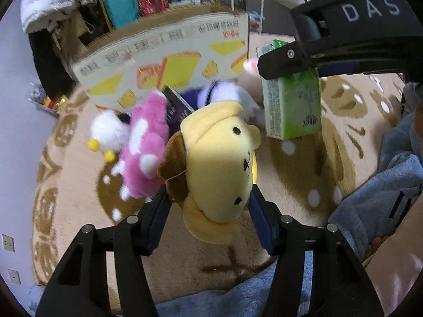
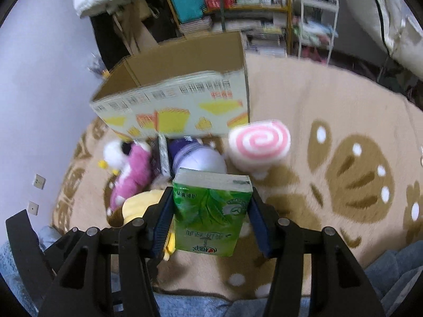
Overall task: Organize soft objects
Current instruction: 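Close the left tool on the yellow plush while the right tool grasps the green tissue pack, then lift the yellow plush with the left tool while the right tool carries the tissue pack over the box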
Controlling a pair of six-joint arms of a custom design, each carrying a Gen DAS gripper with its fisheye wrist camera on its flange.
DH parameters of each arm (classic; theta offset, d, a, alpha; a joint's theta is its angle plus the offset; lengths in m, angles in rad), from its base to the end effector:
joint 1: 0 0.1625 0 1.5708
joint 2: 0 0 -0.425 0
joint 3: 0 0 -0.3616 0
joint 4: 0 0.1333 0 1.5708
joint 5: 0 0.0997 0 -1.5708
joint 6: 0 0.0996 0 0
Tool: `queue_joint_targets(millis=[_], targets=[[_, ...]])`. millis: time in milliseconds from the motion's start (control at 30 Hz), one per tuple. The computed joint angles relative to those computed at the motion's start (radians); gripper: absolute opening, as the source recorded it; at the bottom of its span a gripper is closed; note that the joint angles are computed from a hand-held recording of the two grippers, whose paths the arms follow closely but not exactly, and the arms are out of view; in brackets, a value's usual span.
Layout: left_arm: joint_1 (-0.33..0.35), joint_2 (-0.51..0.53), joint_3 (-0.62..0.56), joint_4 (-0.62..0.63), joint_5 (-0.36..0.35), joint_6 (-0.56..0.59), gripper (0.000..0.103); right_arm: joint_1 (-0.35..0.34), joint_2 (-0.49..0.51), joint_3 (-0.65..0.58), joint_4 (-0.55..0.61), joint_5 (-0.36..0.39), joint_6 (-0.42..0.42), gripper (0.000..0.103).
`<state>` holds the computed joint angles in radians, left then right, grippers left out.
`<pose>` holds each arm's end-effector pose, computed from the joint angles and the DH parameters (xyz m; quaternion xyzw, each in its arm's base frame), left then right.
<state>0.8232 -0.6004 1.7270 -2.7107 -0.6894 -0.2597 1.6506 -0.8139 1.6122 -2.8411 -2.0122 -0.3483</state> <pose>-0.2583 -0.5877 0.0141 0.2157 0.8783 -0.2111 0.3707 0.1442 -0.6646 0.1776 0.1515 -0.9379 0.1976 0.2415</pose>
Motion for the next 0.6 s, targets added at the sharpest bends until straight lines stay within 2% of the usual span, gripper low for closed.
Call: queue_joint_targets(millis=[367, 533, 600], targets=[[-0.075, 0.008, 0.080, -0.419, 0.237, 0.226, 0.058, 0.017, -0.058, 0.135, -0.332, 0.139, -0.128, 0.057], [-0.093, 0.028, 0.083, -0.619, 0.310, 0.367, 0.058, 0.021, -0.075, 0.172, -0.460, 0.200, -0.166, 0.057], [-0.098, 0.043, 0.077, -0.724, 0.337, 0.459, 0.058, 0.025, -0.071, 0.181, -0.519, 0.210, -0.189, 0.057]])
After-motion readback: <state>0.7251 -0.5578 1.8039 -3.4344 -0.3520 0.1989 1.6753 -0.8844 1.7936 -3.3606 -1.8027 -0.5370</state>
